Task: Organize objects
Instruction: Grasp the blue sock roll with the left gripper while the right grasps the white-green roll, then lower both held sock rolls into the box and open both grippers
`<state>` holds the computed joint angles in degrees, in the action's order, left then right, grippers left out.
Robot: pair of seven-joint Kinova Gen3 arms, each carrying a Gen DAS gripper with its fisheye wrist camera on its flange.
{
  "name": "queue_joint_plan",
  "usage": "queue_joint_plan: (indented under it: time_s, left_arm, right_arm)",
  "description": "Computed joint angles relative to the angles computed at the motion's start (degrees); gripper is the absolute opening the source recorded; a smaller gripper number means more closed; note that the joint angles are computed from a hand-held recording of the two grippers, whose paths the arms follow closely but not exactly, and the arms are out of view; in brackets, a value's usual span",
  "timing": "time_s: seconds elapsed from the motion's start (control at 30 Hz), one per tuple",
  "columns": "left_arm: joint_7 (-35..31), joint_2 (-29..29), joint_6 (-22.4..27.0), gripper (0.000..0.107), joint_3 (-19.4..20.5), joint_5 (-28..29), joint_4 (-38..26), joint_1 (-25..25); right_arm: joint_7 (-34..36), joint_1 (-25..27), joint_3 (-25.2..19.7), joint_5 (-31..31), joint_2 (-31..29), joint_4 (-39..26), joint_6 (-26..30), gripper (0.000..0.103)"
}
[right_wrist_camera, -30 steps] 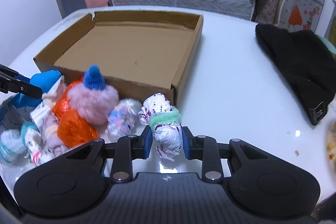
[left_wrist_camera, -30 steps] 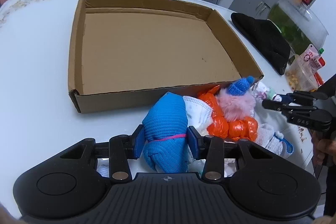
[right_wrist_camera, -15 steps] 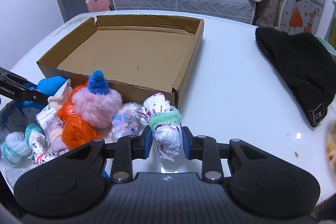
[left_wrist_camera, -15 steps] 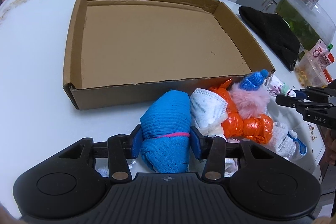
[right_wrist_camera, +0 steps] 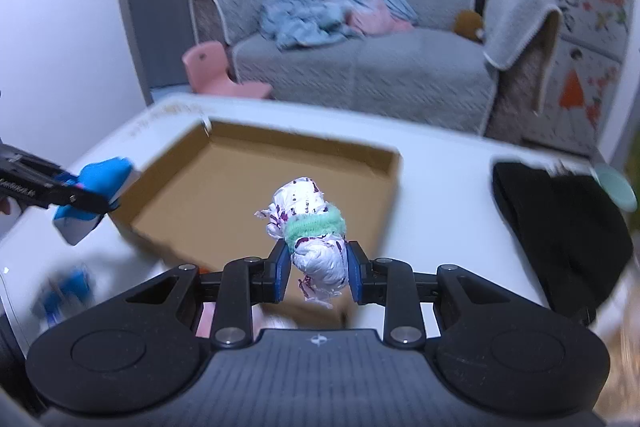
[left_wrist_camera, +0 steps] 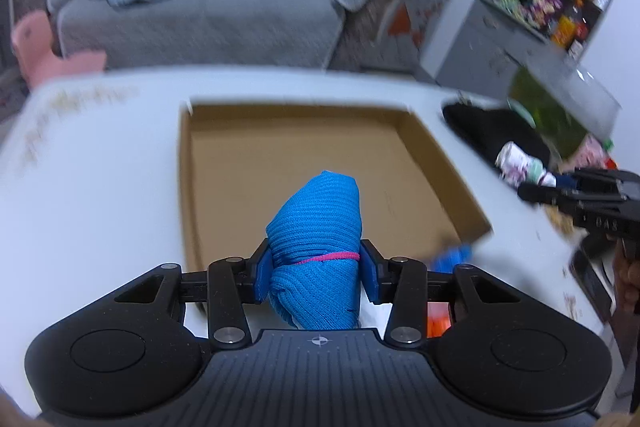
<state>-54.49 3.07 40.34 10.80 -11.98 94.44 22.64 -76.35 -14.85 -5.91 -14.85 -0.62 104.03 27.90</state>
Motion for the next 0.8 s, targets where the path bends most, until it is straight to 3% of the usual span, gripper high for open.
queue_joint_plan:
  time_s: [0.33,0.63,0.8]
  left_arm:
    - [1.4,10.3,-0.2,0.05,-4.3,-7.0,-11.0,1.5]
    - [6.4,17.8,1.9,0.05,-10.1,-15.3,-13.8,6.9]
    - [7.7,20.5,1.8,0.05,-11.8,-18.9,-14.3,8.9]
  right_arm:
    - [-0.8,-1.3,-3.5,-3.4,13.8,-17.3,3.3,0.027]
    - [-13.7,-5.4,-1.5,2.8,27.0,-30.1,9.0,0.027]
    - [-18.3,-5.9,-1.6,3.9,30.4,-34.6,12.7,0.027]
